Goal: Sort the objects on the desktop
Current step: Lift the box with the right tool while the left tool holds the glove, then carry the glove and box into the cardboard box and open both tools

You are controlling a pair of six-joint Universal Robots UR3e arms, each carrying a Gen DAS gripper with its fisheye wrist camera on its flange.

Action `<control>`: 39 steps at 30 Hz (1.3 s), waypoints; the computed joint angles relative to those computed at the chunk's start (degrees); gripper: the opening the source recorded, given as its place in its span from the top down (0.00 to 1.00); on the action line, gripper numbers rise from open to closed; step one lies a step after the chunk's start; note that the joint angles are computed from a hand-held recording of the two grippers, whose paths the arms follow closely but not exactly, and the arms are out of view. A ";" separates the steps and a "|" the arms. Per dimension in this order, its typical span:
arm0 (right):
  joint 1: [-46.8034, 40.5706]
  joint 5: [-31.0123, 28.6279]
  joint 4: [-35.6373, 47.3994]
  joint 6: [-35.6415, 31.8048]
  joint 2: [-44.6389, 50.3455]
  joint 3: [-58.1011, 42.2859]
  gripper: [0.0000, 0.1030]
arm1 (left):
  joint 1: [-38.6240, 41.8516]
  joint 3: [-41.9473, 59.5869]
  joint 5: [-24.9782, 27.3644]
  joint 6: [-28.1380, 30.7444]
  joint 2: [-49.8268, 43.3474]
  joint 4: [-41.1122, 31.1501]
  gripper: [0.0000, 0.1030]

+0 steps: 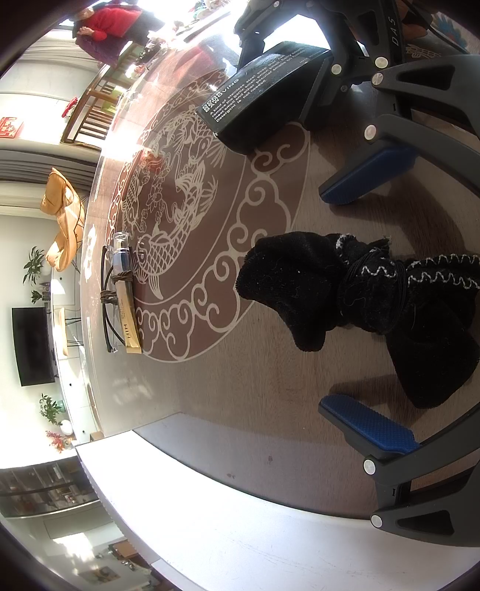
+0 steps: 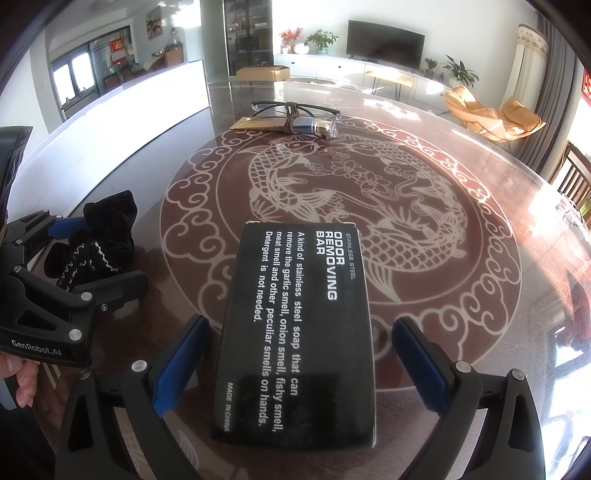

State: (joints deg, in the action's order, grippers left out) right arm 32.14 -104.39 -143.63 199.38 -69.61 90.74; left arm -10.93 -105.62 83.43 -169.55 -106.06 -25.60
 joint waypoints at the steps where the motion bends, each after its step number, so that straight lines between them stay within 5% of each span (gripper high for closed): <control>1: -0.03 0.01 -0.01 -0.03 0.00 0.00 0.04 | 0.00 0.00 0.00 0.00 0.00 0.00 0.00; 22: -0.68 1.16 0.54 0.12 -0.02 0.06 0.00 | -0.30 -1.15 0.57 -0.41 0.43 0.79 0.00; 24: -1.35 2.54 2.29 -1.18 0.14 -1.06 0.00 | -0.39 -2.67 -0.34 0.61 1.60 1.81 0.11; 26: -3.11 6.11 7.50 -4.67 0.46 -4.26 0.07 | -0.77 -3.59 -1.12 1.56 2.91 1.85 0.41; 28: -4.23 7.29 10.06 -6.55 -0.57 -5.44 0.42 | -0.67 -4.30 -1.78 1.09 4.78 0.48 0.69; 31: -7.56 13.68 15.36 -7.66 -3.30 -5.81 0.43 | 2.60 -6.57 -7.82 0.12 8.42 -2.72 0.69; 39: -10.88 20.89 12.85 -4.92 -18.12 6.98 0.43 | 12.86 -18.73 -19.94 -0.29 27.79 -4.76 0.69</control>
State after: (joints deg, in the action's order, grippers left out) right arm 21.27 -83.50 -130.78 194.46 -87.73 97.72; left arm 1.93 -124.35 63.48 -169.84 -78.26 -30.36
